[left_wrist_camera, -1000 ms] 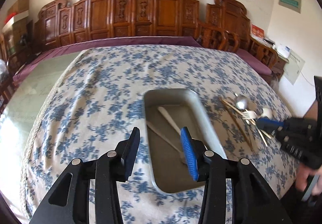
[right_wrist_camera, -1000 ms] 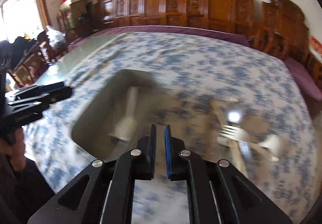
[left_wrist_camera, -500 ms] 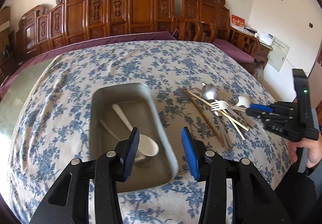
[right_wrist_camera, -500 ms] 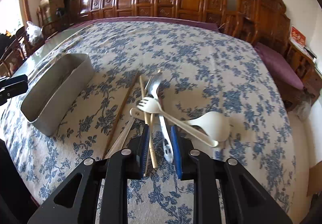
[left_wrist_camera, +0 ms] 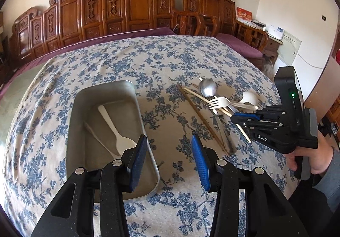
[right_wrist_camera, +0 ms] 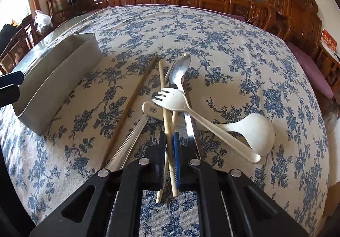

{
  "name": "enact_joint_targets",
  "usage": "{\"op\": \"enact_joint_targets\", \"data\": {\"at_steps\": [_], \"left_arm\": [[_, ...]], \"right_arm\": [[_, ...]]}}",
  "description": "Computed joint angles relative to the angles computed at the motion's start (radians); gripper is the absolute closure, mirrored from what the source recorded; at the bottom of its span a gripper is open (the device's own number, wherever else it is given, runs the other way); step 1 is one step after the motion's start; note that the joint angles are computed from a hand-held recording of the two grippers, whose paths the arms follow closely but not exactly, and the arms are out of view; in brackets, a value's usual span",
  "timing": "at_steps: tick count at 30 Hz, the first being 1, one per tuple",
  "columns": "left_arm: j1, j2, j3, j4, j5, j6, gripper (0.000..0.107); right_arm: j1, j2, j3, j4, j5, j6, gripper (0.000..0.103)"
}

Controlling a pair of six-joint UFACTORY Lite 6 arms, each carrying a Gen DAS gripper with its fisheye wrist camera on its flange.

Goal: Organize utensils
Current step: 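Return the right gripper to the pile and grasp a wooden chopstick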

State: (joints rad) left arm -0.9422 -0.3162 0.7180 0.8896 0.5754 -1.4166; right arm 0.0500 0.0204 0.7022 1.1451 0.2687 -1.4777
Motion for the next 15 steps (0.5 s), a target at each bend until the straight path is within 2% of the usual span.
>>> {"op": "enact_joint_targets", "data": {"at_steps": [7, 9, 15], "left_arm": [[-0.034, 0.025, 0.026, 0.029, -0.001, -0.041, 0.066], [-0.038, 0.041, 0.040, 0.029, 0.005, -0.047, 0.066], [-0.048, 0.120, 0.086, 0.036, 0.019, -0.061, 0.066]], "right_arm": [[-0.114, -0.095, -0.034, 0.111, 0.175, -0.101, 0.097], [-0.170, -0.118, -0.036, 0.141, 0.261, -0.126, 0.097], [-0.244, -0.189, -0.054, 0.162, 0.406, -0.143, 0.097]]}}
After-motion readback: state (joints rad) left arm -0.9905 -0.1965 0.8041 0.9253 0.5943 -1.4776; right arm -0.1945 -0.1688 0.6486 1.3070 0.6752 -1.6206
